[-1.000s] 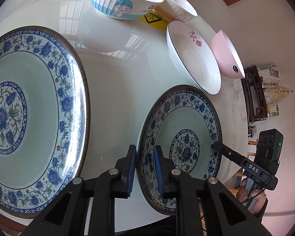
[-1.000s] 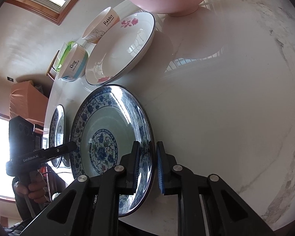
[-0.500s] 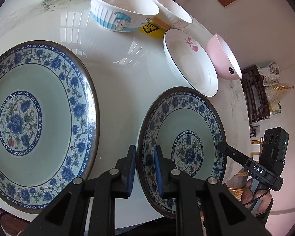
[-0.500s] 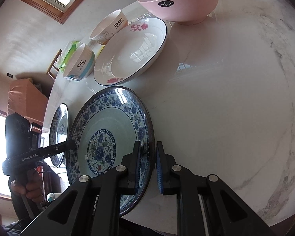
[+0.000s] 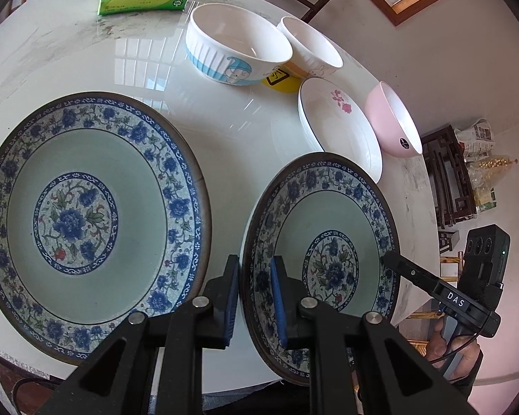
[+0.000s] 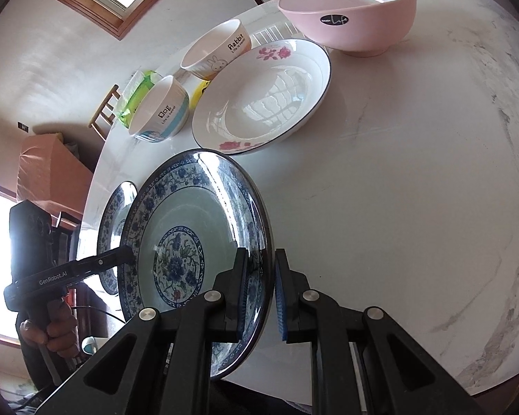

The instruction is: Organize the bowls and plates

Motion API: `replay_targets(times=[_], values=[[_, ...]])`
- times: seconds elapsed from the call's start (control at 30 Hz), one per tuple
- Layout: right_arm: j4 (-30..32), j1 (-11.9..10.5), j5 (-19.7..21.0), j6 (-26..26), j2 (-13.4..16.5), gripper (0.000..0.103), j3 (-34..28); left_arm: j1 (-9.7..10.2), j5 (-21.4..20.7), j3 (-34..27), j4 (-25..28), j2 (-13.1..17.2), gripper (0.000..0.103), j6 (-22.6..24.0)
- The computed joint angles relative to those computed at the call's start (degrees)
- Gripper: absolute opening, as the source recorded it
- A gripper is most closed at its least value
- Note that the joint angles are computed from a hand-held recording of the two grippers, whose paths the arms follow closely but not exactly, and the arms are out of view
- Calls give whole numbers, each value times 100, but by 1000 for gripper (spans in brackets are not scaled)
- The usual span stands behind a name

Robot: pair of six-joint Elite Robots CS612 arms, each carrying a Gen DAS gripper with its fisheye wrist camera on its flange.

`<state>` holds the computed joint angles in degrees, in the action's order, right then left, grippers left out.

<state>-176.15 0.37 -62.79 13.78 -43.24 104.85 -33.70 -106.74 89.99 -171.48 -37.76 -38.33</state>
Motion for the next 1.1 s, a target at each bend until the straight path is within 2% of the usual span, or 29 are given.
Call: replay_targets(times=[0.47,0.87,1.1], values=[[181,319,23,-70,74,14,-441,246,399,364,-159,-279,16,0],[714,673,7,-121,326,14,-1108,549,647,602,-155,-410,16,-33],[967,833,35,-142,486,14,-1423,642,760,669,-78,-421,16,-137]])
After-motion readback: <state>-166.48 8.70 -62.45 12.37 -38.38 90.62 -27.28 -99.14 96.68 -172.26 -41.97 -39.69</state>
